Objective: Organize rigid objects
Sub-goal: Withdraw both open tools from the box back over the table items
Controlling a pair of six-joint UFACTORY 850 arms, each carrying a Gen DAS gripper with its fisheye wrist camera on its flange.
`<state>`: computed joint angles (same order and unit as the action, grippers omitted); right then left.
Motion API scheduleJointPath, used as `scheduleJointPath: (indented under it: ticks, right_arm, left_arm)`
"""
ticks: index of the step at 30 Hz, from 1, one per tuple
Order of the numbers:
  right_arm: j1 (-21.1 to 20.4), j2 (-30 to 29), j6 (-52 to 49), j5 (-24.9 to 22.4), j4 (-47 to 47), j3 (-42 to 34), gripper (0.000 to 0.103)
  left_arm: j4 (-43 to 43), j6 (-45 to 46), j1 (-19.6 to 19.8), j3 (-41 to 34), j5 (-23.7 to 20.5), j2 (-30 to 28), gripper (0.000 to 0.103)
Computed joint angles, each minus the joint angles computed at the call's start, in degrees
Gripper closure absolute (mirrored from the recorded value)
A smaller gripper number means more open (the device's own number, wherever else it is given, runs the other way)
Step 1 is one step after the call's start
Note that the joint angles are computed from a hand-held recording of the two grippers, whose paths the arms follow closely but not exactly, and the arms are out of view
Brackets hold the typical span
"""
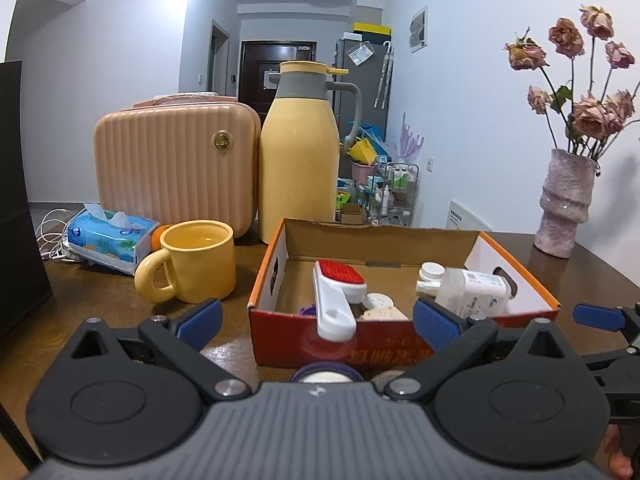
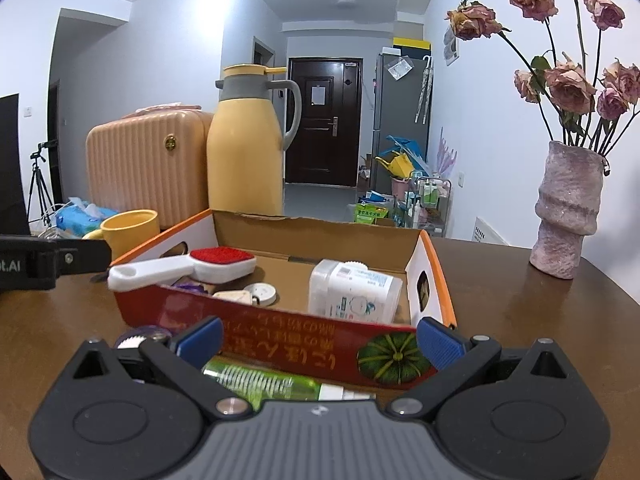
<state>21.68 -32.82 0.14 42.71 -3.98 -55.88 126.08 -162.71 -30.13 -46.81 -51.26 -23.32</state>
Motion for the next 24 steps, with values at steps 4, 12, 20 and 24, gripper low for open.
scheduleJointPath:
  ticks: [4,12,20,24]
  right_arm:
    - [-0.10,0.62,0.13,0.75,-0.52,1.71,0.000]
    - [-0.38,1.65,-0.16,1.97,-1.70,4.94,0.000]
    - [-0.75,2.00,-0.68,0.70,-4.12,6.14,0.000]
    - [-1.16,1.88,-0.79,-0.34,-5.61,6.12,0.002]
  left_arm:
    - [0.25,-0.78,-0.51,1.50,0.12,0.60,0.000]
    - [0.01,-1.32,-1.55,3.91,-0.01,1.14,0.000]
    - [0.54,-1.92,-2.13,5.81,0.22,1.25,0.000]
    - [0.87,-2.52,-1.85,6.35,0.66,1.32,0.000]
